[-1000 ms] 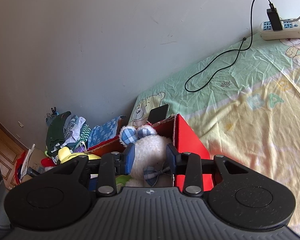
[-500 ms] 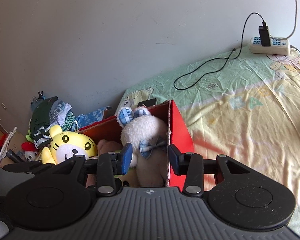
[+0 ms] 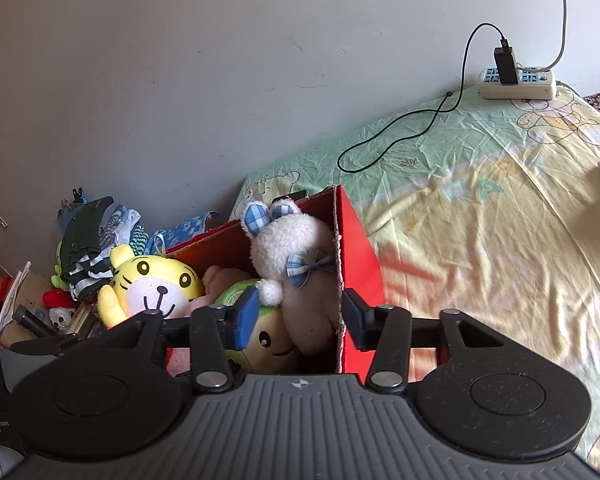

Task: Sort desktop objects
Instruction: 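Lower the plaid-bow bunny into the box beside the green plush, open right gripper, then withdraw the open right gripper from the box toward the blue-bow bunny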

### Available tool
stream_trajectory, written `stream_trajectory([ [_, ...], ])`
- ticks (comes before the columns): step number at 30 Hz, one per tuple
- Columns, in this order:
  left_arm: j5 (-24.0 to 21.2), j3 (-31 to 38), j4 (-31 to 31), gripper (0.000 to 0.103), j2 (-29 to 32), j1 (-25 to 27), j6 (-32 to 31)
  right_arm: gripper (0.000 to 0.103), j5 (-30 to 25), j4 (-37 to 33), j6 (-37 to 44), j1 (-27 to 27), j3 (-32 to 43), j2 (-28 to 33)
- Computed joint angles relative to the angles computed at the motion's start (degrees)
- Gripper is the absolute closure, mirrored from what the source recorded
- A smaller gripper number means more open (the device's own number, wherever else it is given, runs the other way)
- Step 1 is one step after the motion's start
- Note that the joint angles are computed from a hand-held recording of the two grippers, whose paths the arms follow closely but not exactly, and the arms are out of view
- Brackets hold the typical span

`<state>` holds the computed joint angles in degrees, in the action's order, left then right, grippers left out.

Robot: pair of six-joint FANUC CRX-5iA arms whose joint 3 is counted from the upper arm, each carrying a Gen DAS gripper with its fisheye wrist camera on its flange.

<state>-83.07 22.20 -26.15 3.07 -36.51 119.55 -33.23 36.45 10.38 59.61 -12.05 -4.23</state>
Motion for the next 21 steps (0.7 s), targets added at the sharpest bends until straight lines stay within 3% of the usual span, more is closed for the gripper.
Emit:
stream_trajectory([
  [1, -0.4, 0.1, -0.3, 0.011, 0.0, -0.3, 0.2, 0.037, 0.2, 0.4, -0.7, 0.1, -0.3, -0.2],
  [9, -3.9, 1.7, -1.3, 0.004, 0.5, -2.5, 2.7, 0.038, 0.7, -1.6, 2.8, 0.4, -0.4, -1.2],
  [21, -11.2, 7.4, -4.1, 0.003, 5.3, -8.6, 12.4, 0.037, -2.6, -14.1, 20.5, -1.7, 0.6, -4.4],
])
